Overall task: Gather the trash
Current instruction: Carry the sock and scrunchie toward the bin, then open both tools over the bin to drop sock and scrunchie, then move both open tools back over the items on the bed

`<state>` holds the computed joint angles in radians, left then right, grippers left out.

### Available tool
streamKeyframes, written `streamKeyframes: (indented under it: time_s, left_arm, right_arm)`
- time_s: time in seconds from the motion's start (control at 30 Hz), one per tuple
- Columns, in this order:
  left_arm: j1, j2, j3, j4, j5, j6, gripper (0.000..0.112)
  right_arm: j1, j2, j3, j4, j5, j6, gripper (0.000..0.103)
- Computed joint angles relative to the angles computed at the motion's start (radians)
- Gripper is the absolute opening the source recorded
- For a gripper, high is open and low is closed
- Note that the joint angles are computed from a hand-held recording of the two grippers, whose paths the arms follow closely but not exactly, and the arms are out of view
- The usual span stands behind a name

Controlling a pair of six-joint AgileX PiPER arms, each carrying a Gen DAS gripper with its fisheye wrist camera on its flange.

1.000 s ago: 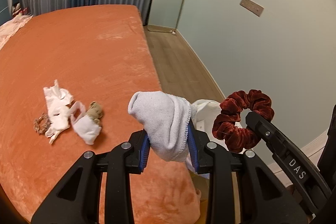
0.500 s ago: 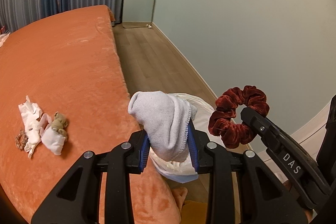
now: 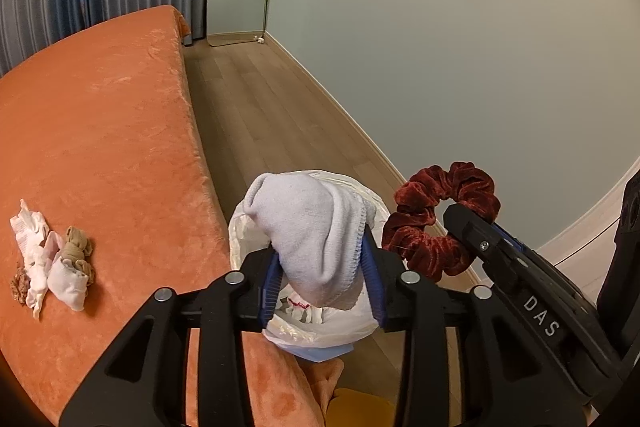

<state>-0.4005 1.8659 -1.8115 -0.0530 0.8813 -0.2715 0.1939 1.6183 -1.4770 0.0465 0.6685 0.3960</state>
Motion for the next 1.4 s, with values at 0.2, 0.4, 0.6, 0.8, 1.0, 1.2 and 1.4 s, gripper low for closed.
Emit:
streamKeyframes:
  time_s: [0.2,0.4,0.6,0.8,1.0,1.2,1.4]
  left_arm:
    - [0.007,0.013,-0.002,0.069,0.014,-0.081,0.068]
    - [0.053,-0.022,0.056,0.058,-0.001,-0.11,0.068]
    - [0.073,-0.074,0.1,0.063,-0.009,-0.115,0.068]
    - [0.119,-0.136,0.169,0.047,-0.026,-0.104,0.068]
    - [0.171,-0.195,0.234,0.028,-0.043,-0.09,0.068]
    - [0.232,-0.243,0.281,-0.006,-0.055,-0.057,0.068]
    - [0.321,-0.297,0.349,-0.05,-0.067,-0.007,0.068]
  right_arm:
    - [0.006,0.011,-0.006,-0.058,0.0,0.044,0.033]
    - [0.03,0.015,-0.017,-0.076,0.008,0.053,0.033]
    - [0.069,0.017,-0.034,-0.1,0.028,0.071,0.035]
    - [0.121,0.013,-0.05,-0.142,0.048,0.102,0.039]
    - [0.181,0.027,-0.093,-0.181,0.077,0.137,0.039]
    - [0.256,0.058,-0.155,-0.219,0.116,0.161,0.04]
    - [0.322,0.098,-0.214,-0.247,0.138,0.187,0.045]
